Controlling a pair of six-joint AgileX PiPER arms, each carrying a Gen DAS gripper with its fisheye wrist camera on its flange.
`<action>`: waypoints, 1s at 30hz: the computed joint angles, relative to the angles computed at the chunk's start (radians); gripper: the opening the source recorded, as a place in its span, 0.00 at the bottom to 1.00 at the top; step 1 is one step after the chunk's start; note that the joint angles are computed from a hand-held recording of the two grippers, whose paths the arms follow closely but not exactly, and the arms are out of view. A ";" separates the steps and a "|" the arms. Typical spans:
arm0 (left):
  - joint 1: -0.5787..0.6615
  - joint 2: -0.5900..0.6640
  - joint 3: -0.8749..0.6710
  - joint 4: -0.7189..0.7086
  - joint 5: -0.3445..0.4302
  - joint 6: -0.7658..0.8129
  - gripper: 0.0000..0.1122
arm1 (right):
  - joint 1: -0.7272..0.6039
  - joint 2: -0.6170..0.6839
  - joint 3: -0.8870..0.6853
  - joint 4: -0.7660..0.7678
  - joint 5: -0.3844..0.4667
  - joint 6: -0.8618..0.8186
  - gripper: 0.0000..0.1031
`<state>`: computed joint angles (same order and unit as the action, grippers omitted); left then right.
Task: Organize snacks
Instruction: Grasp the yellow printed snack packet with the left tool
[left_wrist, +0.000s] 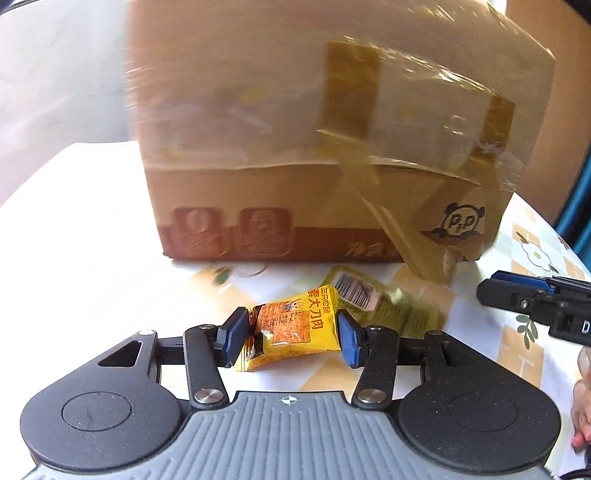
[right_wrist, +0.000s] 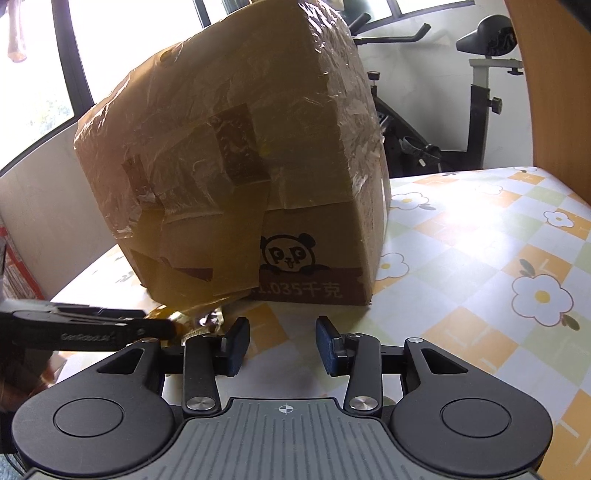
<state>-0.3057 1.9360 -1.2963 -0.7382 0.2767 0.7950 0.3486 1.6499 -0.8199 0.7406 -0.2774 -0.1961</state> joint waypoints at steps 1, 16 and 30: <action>0.001 -0.019 0.030 -0.006 -0.019 -0.014 0.48 | 0.000 0.000 -0.001 -0.001 0.001 0.000 0.36; 0.049 -0.135 0.176 -0.216 0.011 0.094 0.67 | 0.002 0.006 -0.012 -0.015 0.018 -0.001 0.38; 0.047 -0.089 0.128 -0.429 0.102 0.348 0.66 | 0.002 0.011 -0.021 -0.007 0.031 -0.018 0.39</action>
<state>-0.2587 1.8466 -1.1683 -1.1673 0.3787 1.1433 0.3503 1.6614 -0.8411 0.7340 -0.2461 -0.2143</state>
